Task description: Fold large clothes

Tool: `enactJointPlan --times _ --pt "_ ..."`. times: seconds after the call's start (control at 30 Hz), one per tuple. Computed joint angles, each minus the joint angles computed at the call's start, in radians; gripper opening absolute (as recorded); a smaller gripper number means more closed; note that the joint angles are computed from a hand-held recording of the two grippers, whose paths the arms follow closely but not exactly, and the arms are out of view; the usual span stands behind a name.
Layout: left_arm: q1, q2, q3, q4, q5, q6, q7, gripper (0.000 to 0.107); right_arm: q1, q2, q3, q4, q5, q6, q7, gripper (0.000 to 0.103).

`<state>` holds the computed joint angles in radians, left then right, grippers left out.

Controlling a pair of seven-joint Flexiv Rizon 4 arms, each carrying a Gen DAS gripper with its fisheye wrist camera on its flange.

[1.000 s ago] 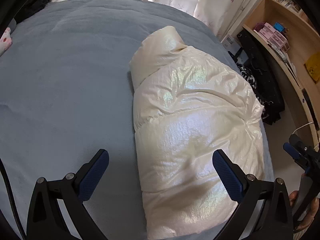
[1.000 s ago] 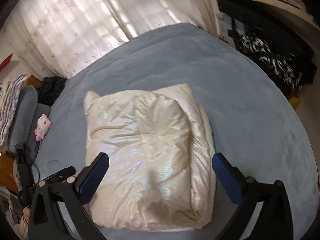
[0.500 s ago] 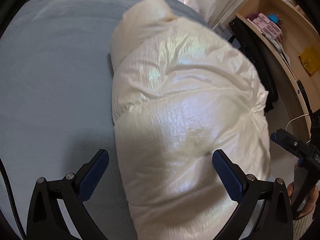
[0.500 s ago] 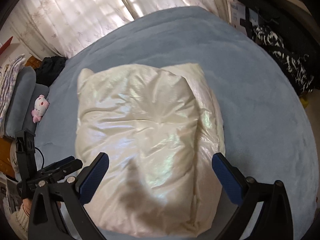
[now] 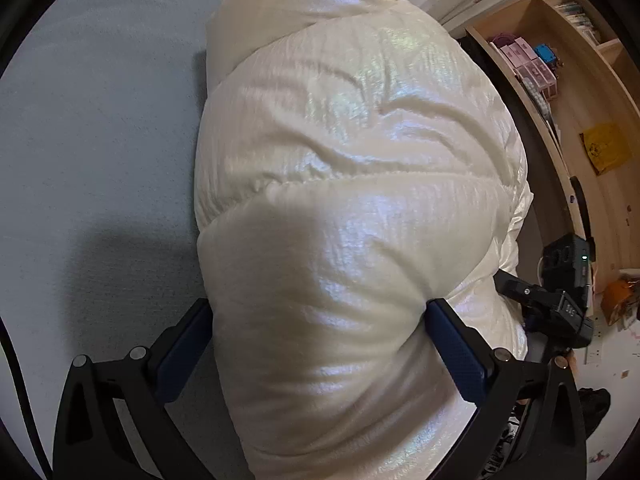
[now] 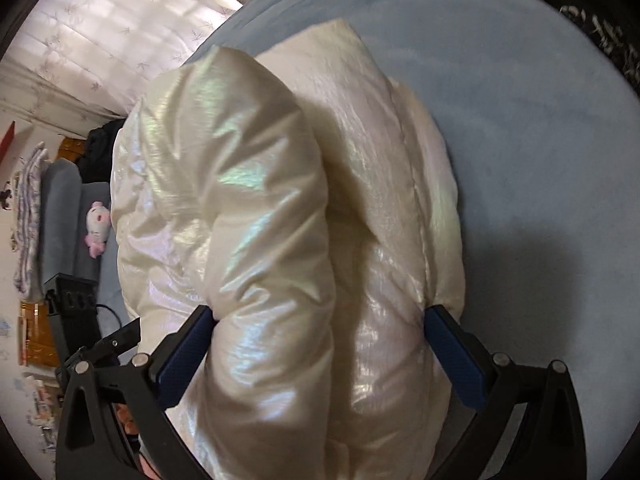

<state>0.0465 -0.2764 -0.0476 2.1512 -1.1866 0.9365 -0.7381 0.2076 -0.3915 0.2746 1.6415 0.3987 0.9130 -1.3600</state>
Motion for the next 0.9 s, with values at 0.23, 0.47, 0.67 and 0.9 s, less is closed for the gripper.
enactJointPlan --times 0.23,0.47,0.67,0.9 --pt "0.007 -0.024 -0.004 -0.012 0.000 -0.019 0.007 0.102 -0.059 -0.036 0.017 -0.062 0.094 -0.115 -0.077 0.103" --pt "0.023 -0.018 0.010 -0.050 0.137 -0.080 -0.072 0.102 -0.061 -0.048 -0.004 -0.107 0.086 -0.231 -0.092 0.103" --pt "0.031 -0.009 0.016 -0.072 0.228 -0.126 -0.124 0.102 -0.080 -0.068 -0.014 -0.162 0.115 -0.336 -0.071 0.103" --pt "0.033 -0.002 0.019 -0.081 0.280 -0.150 -0.143 0.102 -0.100 -0.043 -0.024 -0.124 0.146 -0.348 -0.094 0.103"
